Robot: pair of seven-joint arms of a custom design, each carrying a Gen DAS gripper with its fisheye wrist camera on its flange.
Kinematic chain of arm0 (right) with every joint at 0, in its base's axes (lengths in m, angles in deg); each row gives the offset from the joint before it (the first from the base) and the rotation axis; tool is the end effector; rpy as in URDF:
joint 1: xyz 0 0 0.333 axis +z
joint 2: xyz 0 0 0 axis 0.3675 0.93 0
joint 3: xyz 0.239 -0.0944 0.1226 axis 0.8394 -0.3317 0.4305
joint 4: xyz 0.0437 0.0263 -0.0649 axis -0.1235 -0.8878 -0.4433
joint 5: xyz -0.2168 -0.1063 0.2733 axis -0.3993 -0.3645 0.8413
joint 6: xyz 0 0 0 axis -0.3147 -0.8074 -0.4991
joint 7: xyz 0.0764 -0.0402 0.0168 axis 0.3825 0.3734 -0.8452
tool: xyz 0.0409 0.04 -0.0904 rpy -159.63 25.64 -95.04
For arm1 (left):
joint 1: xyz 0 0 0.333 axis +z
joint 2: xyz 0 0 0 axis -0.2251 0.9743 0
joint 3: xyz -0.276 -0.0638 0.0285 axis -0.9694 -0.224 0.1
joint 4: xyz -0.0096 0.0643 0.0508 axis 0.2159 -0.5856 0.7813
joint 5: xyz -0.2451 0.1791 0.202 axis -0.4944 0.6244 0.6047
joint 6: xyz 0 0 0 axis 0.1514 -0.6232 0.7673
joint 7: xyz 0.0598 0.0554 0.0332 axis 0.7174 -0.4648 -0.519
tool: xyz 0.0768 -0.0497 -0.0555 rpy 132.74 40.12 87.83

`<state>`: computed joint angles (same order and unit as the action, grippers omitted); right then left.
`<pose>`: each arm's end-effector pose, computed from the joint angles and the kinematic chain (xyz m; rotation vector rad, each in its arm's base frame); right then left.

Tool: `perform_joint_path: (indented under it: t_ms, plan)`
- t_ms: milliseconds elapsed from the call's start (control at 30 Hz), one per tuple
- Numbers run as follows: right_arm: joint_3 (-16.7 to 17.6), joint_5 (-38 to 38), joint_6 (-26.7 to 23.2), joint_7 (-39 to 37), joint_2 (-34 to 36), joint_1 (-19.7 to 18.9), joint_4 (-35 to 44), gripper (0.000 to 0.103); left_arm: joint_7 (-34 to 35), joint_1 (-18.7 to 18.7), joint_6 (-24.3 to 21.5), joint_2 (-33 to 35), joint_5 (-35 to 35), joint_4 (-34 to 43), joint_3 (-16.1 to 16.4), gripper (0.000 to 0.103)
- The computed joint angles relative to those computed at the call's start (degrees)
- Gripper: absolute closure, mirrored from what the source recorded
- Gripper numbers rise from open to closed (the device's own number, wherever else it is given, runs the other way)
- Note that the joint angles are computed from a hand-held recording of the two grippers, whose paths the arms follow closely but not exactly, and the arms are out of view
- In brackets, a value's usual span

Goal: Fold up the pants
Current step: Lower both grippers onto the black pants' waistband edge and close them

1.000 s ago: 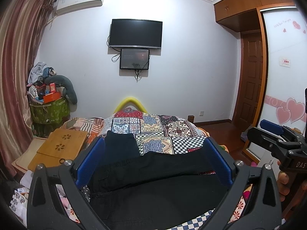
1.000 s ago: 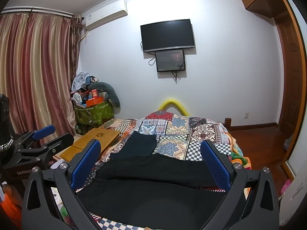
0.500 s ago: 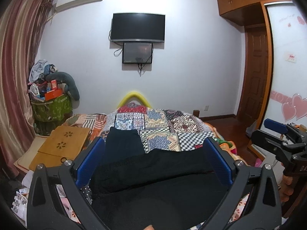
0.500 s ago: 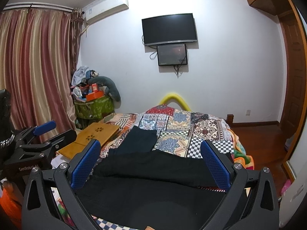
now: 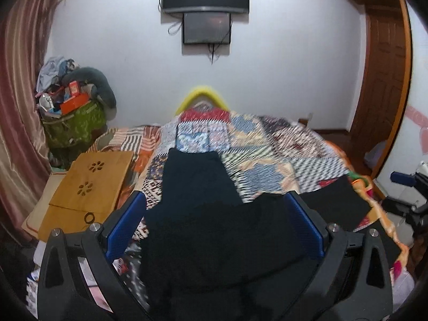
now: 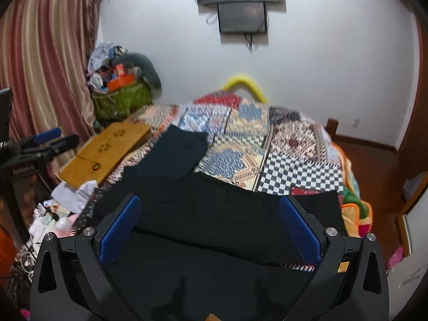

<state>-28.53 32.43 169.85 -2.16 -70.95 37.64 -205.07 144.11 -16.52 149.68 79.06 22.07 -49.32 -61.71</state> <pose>0.5234 0.1365 0.5356 -1.8367 1.3762 -0.5879 0.5348 -0.1506 0.5852 -1.5271 1.7557 -0.9393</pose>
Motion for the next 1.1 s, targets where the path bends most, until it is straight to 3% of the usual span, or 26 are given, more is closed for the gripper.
perform_joint_path:
  t_ms: [133,267,433,600,733,867,900,967,1033,1100]
  plan:
    - [-0.28,-2.72,-4.41,2.41,8.1,-2.55,7.97,0.0,1.3,0.98,-3.88,8.59,-0.22,8.29,1.73,0.0]
    - [0.57,-3.97,-12.16,4.53,17.57,-5.82,18.74,0.0,2.06,0.73,-10.21,17.58,0.17,17.53,4.31,0.0]
    - [2.72,-0.47,-22.71,2.14,26.67,-9.45,29.96,0.001,8.18,3.48,-20.83,28.43,-8.9,28.77,4.08,0.024]
    - [3.23,-3.3,-27.27,0.41,34.55,-9.8,39.71,0.001,10.88,4.69,-28.46,36.1,-13.91,35.23,4.14,0.034]
    - [4.68,-3.02,-34.91,-1.62,41.55,-10.64,49.98,0.001,11.45,4.96,-33.8,40.25,-16.26,38.84,3.92,0.034]
    - [4.96,-3.3,-40.57,-1.33,47.83,-9.96,59.47,0.002,12.6,6.26,-35.38,42.51,-20.08,40.24,2.73,0.038]
    - [5.15,-3.4,-41.45,-1.58,49.08,-9.76,61.3,0.002,13.09,6.65,-35.79,43.01,-21.27,40.6,2.23,0.044]
    - [5.82,-3.12,-43.87,-2.92,51.82,-9.91,65.39,0.011,13.22,6.47,-36.32,43.01,-21.92,40.52,2.27,0.051]
    - [6.31,-2.43,-43.52,-4.23,52.22,-9.89,65.37,0.014,13.02,5.43,-35.54,42.26,-20.55,39.43,3.06,0.067]
    - [6.31,-2.11,-40.69,-5.81,50.35,-9.59,61.8,0.021,12.92,4.73,-34.82,41.26,-19.36,38.03,3.56,0.073]
